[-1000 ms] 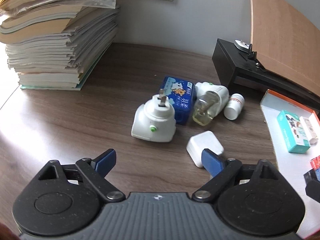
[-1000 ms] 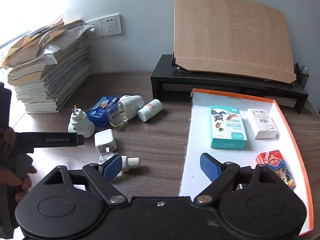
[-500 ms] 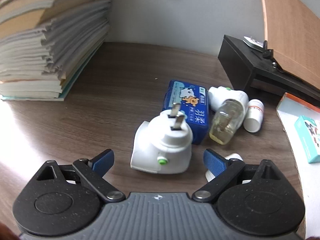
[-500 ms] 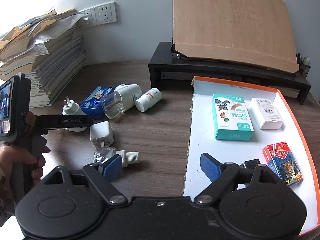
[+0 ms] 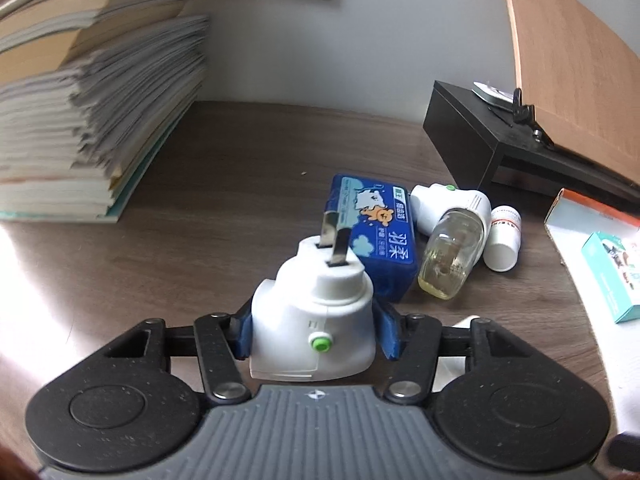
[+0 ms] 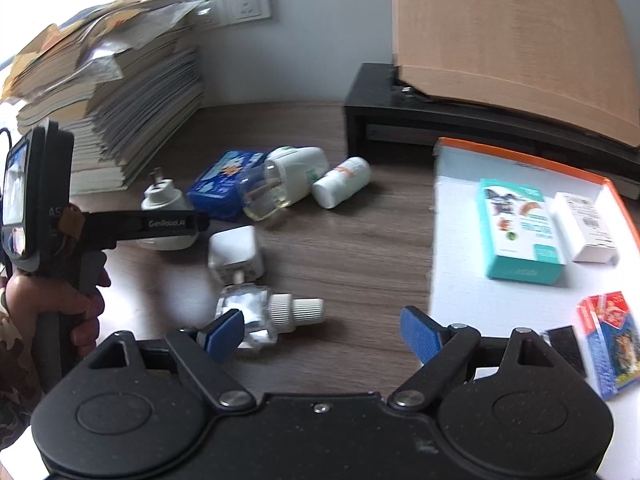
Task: Organize rigid objects
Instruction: 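Grasp the white plug adapter with the left tool while the right grasps the glass refill bottle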
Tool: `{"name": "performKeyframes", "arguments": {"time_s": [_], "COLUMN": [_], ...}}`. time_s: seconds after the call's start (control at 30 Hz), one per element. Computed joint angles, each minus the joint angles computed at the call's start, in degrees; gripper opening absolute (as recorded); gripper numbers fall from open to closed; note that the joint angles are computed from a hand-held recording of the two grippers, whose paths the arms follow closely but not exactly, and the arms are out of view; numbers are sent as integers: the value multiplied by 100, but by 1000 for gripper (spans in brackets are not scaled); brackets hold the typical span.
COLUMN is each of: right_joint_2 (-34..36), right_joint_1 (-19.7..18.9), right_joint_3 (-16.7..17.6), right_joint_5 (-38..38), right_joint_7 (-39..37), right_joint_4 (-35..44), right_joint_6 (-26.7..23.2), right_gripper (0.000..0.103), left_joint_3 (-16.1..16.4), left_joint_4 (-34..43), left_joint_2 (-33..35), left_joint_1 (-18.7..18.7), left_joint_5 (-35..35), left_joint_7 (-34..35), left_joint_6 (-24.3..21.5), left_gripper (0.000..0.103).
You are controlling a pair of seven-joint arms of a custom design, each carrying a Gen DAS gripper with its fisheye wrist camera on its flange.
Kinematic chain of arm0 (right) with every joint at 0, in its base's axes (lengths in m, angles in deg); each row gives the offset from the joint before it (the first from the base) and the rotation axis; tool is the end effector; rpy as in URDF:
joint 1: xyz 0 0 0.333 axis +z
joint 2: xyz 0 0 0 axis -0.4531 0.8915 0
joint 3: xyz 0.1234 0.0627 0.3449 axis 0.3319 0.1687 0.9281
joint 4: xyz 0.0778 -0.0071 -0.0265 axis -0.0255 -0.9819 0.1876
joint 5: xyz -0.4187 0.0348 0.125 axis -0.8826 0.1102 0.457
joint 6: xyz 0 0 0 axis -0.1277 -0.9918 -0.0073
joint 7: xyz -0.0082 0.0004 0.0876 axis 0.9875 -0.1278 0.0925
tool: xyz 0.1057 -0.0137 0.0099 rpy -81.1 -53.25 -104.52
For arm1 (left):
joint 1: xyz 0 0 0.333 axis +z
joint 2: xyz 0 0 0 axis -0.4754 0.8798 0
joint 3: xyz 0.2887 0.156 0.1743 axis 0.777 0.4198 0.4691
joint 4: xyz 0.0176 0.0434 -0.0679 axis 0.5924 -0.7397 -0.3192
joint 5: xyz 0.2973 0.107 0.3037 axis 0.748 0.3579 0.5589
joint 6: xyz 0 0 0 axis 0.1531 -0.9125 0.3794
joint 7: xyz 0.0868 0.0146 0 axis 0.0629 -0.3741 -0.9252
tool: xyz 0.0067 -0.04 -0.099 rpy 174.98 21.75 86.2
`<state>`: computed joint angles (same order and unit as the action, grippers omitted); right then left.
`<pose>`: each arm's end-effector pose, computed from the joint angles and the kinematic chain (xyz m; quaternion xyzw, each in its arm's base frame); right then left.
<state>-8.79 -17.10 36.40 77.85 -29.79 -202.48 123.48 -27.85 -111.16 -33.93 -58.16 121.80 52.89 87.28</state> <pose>0.6224 0.1412 0.3536 -0.8576 0.3728 -0.0909 0.3425 0.5855 -0.4212 0.2979 -0.7744 0.4994 -0.2485 0.2986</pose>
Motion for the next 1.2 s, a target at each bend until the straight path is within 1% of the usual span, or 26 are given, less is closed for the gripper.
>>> {"name": "performKeyframes", "arguments": {"time_s": [0.07, 0.13, 0.27, 0.37, 0.57, 0.67, 0.7, 0.8, 0.87, 0.97, 1.1, 1.2], "right_joint_2": [25, 77, 245, 360, 539, 584, 589, 582, 567, 468, 262, 108], "right_joint_1": [-3, 47, 127, 211, 203, 132, 114, 68, 78, 25, 8, 3], "right_joint_3": [55, 91, 113, 171, 257, 334, 355, 418, 390, 426, 362, 249], "right_joint_5": [81, 118, -1, -15, -167, -54, -3, 211, 200, 550, 904, 1095], "right_joint_7": [-232, -392, -274, -327, -265, -402, -450, -768, -780, -1094, -1493, -1594], "right_joint_4": [-11, -8, 101, 137, 217, 226, 225, 201, 195, 127, 31, -4], "right_joint_6": [-94, -52, -52, 289, 432, 406, 392, 406, 336, 339, 220, 93], "right_gripper": [100, 100, 100, 101, 101, 99, 93, 93, 92, 92, 92, 92], "left_joint_3": [-3, -39, -85, -125, -213, -276, -295, -336, -361, -392, -433, -462], "left_joint_4": [-111, -219, -411, -500, -688, -721, -725, -748, -753, -751, -701, -612], "left_joint_2": [-93, -183, -301, -357, -536, -593, -605, -640, -657, -687, -723, -724], "left_joint_1": [-43, -36, -50, -46, -35, -39, -42, -54, -67, -102, -155, -199], "left_joint_5": [43, 48, 166, 255, 415, 435, 435, 445, 432, 425, 427, 435], "left_joint_7": [-115, -179, -468, -669, -1032, -1053, -1054, -1109, -1129, -1150, -1189, -1185], "left_joint_6": [-63, -71, -115, -134, -154, -209, -219, -233, -260, -330, -411, -445], "left_gripper": [52, 51, 51, 51, 51, 51, 51, 51, 51, 51, 51, 51]}}
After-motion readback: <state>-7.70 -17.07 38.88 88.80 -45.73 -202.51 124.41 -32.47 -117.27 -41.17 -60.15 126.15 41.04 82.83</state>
